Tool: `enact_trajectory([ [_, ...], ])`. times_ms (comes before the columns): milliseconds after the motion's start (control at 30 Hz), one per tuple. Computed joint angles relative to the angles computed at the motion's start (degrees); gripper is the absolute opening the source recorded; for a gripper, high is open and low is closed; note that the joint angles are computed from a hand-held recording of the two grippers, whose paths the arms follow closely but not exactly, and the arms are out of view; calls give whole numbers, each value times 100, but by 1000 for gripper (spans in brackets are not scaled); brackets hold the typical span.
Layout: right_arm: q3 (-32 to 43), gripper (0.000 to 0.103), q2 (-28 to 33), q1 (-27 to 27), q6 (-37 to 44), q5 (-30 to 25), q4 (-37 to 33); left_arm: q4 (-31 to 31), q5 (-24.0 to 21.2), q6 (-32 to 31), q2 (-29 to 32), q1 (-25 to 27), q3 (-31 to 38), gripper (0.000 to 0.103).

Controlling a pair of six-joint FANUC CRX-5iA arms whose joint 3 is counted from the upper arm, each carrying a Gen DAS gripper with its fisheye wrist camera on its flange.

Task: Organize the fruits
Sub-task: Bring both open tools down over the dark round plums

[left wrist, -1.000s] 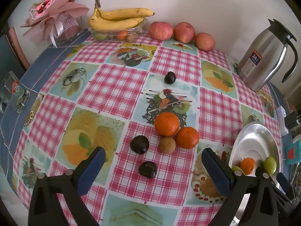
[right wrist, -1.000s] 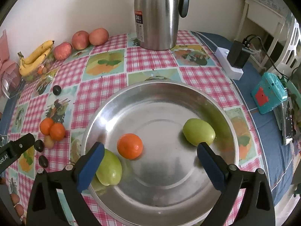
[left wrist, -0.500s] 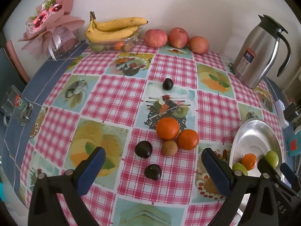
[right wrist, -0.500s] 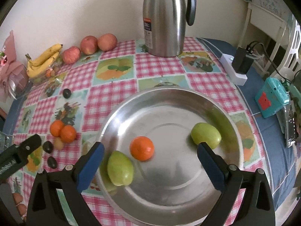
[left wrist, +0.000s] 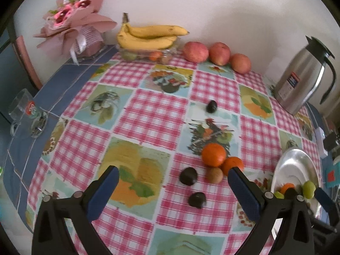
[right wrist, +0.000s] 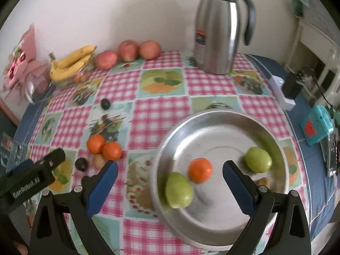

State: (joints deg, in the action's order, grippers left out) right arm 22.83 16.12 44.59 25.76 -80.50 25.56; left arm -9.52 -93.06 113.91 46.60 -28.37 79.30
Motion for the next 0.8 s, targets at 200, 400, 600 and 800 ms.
enact_trajectory([
  [200,670,99,417,2,348,36,-398,-105,240,310,-351,180,-577,103],
  [400,1437,99,919,-36,545,-166,-725,-333,310,642,-585,289,-904,103],
  [600,1901,99,1231,-89,788,-286,-967,-420,332,766,-671,401,-1022,103],
  [800,2006,99,1313,-163,857,-517,-1040,-256,313,799,-628,451,-1041,103],
])
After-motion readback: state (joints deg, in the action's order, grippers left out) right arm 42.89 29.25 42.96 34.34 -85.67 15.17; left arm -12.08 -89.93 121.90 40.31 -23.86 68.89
